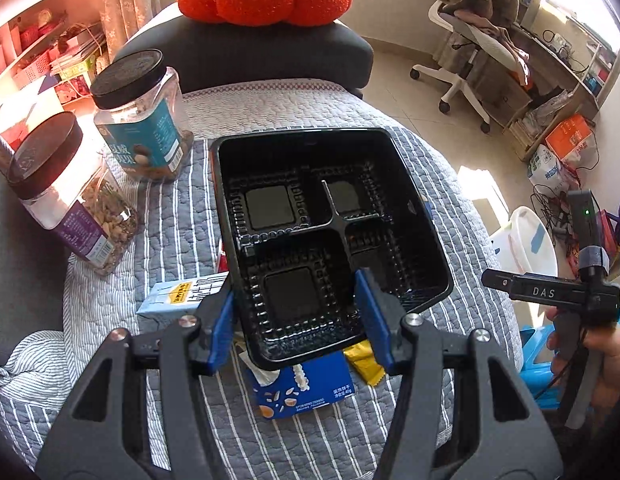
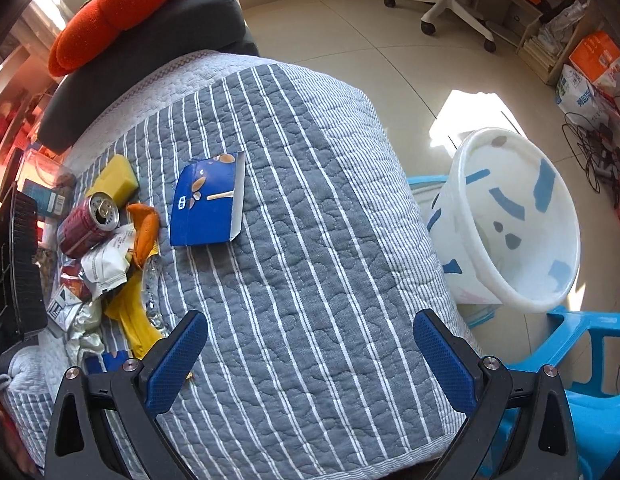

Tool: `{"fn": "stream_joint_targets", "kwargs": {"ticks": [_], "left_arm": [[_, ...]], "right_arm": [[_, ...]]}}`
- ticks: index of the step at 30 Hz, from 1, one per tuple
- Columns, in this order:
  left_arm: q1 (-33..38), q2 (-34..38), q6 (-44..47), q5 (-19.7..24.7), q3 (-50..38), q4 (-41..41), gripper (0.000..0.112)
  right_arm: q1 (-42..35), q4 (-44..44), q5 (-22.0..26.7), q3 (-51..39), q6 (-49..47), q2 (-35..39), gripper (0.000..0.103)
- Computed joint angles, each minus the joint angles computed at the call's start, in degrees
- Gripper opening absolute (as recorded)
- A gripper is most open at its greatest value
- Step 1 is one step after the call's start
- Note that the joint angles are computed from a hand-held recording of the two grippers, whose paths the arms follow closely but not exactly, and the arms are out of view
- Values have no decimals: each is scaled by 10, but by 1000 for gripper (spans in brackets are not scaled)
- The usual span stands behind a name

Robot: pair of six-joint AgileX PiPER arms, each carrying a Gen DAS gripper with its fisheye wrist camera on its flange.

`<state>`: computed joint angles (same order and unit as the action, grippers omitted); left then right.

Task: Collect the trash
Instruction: 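Carry the black tray toward the white bucket while the right tool grasps the blue box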

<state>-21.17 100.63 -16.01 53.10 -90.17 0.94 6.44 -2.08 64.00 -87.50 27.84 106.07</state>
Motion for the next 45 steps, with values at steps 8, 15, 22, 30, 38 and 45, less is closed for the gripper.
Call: {"fn": "stream_joint_targets", "kwargs": {"ticks": [8, 15, 22, 30, 38, 45], "left_arm": [[48, 9, 14, 21, -20, -50, 58], [51, 8, -1, 17, -13, -13, 58], [62, -2, 4, 18, -1, -13, 58], [63, -10, 20, 16, 7, -46, 58], [19, 8, 2, 17, -22, -36, 58], [-48, 36, -15, 16, -63, -30, 58]], "right_arm": [[41, 2, 19, -182, 18, 152, 103], [54, 22, 26, -298, 19, 247, 102], [70, 8, 55, -350, 11, 303, 70], [66, 0, 14, -256, 0, 236, 70], [24, 6, -23, -117, -50, 84, 70], [-53, 15, -48, 22, -89, -64, 70]]}}
